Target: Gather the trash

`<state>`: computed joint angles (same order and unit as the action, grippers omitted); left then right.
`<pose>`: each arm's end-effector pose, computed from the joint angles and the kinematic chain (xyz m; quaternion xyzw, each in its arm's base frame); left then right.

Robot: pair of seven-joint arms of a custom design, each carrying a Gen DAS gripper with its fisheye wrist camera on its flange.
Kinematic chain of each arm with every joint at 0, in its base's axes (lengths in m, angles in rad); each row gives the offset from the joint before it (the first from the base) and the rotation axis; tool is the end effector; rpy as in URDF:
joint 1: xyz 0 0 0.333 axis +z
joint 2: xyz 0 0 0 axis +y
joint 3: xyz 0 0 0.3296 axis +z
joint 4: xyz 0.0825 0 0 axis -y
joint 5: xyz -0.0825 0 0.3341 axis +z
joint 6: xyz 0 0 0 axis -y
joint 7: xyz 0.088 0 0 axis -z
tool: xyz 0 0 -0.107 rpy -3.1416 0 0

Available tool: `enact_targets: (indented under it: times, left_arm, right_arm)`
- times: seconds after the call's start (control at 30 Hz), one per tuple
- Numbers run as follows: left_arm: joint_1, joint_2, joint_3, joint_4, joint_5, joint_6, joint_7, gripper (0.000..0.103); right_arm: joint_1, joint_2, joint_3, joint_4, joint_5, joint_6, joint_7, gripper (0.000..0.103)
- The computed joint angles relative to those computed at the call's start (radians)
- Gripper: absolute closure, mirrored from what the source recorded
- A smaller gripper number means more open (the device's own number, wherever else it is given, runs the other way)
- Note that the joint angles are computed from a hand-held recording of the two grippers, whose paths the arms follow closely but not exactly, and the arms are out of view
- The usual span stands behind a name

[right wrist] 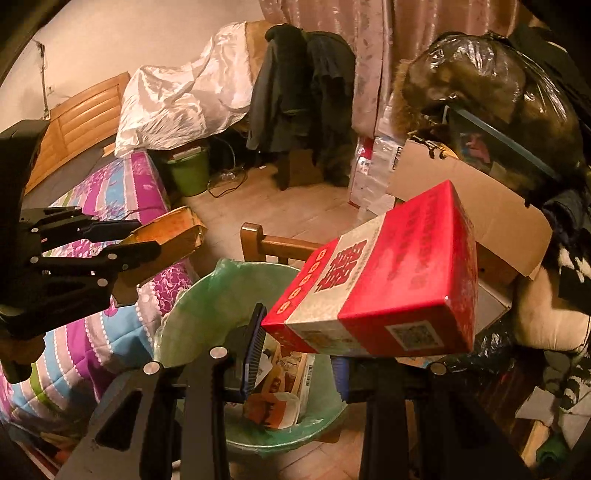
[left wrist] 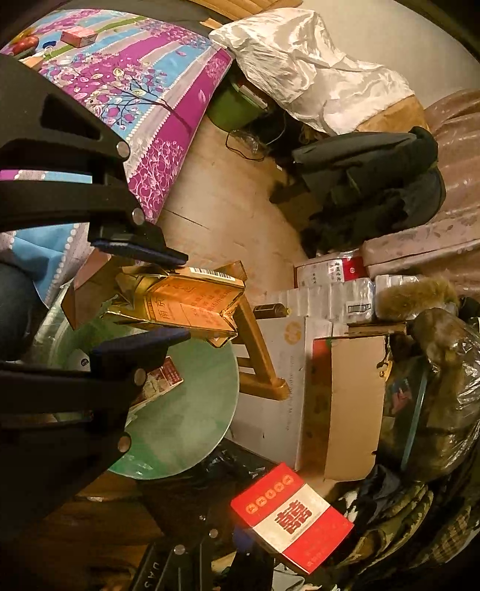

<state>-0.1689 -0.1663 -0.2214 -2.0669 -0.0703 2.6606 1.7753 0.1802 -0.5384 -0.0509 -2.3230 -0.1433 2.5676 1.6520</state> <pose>0.4674 -0.1999 0.6224 -0.4512 0.8124 -0.2900 0.2287 0.3811 0.0462 0.6538 -0.6949 0.6082 -0.2750 0.2676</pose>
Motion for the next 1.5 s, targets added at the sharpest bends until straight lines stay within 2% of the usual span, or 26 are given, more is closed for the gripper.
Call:
enact_targets:
  times: [0.4,0.47,0.53,0.57,0.67,0.93,1.03,1.1,1.13,1.2,1.3,1.43,1.5]
  left_arm:
    - [-0.014,0.03,-0.003,0.013,-0.001,-0.021,0.012,0.069]
    - [-0.026,0.035,0.007,0.021,-0.046,-0.035,0.052,0.064]
    - [-0.043,0.048,0.022,0.044,-0.129,-0.081,0.13,0.058]
    - [-0.038,0.052,0.017,0.045,-0.116,-0.085,0.12,0.053]
    - [-0.04,0.045,0.02,0.022,-0.15,-0.064,0.163,0.053]
    - [-0.024,0.042,0.011,0.011,-0.119,-0.062,0.111,0.053]
    - [-0.016,0.035,0.003,0.003,-0.078,-0.047,0.068,0.053]
    - [-0.006,0.02,0.0,-0.023,-0.041,-0.015,0.031,0.049]
    - [0.002,0.013,-0.004,-0.035,-0.015,0.003,0.002,0.045]
    - [0.038,-0.007,-0.02,-0.074,0.078,0.055,-0.106,0.044]
    - [0.092,-0.036,-0.027,-0.117,0.16,0.098,-0.243,0.041]
    - [0.221,-0.097,-0.07,-0.195,0.343,0.154,-0.484,0.033]
    - [0.267,-0.131,-0.078,-0.234,0.401,0.173,-0.545,0.032]
  right_arm:
    - [0.017,0.021,-0.016,0.017,0.02,-0.04,-0.086,0.069]
    - [0.016,0.028,-0.017,0.026,0.022,-0.047,-0.097,0.069]
    - [0.008,0.03,-0.009,0.027,0.012,-0.057,-0.104,0.053]
    - [-0.002,0.025,0.003,0.018,-0.007,-0.046,-0.101,0.041]
    - [0.007,0.018,0.001,0.007,-0.007,-0.039,-0.115,0.039]
    - [0.008,0.015,0.0,-0.001,-0.002,-0.03,-0.114,0.039]
    - [0.006,0.012,0.001,-0.005,-0.001,-0.018,-0.106,0.039]
    - [0.008,0.01,-0.005,-0.008,0.008,-0.005,-0.101,0.039]
    - [0.008,0.008,-0.006,-0.012,0.013,0.009,-0.093,0.039]
    - [0.01,0.003,-0.01,-0.024,0.026,0.046,-0.077,0.037]
    - [-0.021,-0.003,0.023,-0.059,0.007,0.154,0.001,0.029]
    - [-0.054,-0.012,0.081,-0.103,-0.05,0.301,0.119,0.027]
    - [-0.07,-0.01,0.115,-0.12,-0.083,0.378,0.178,0.026]
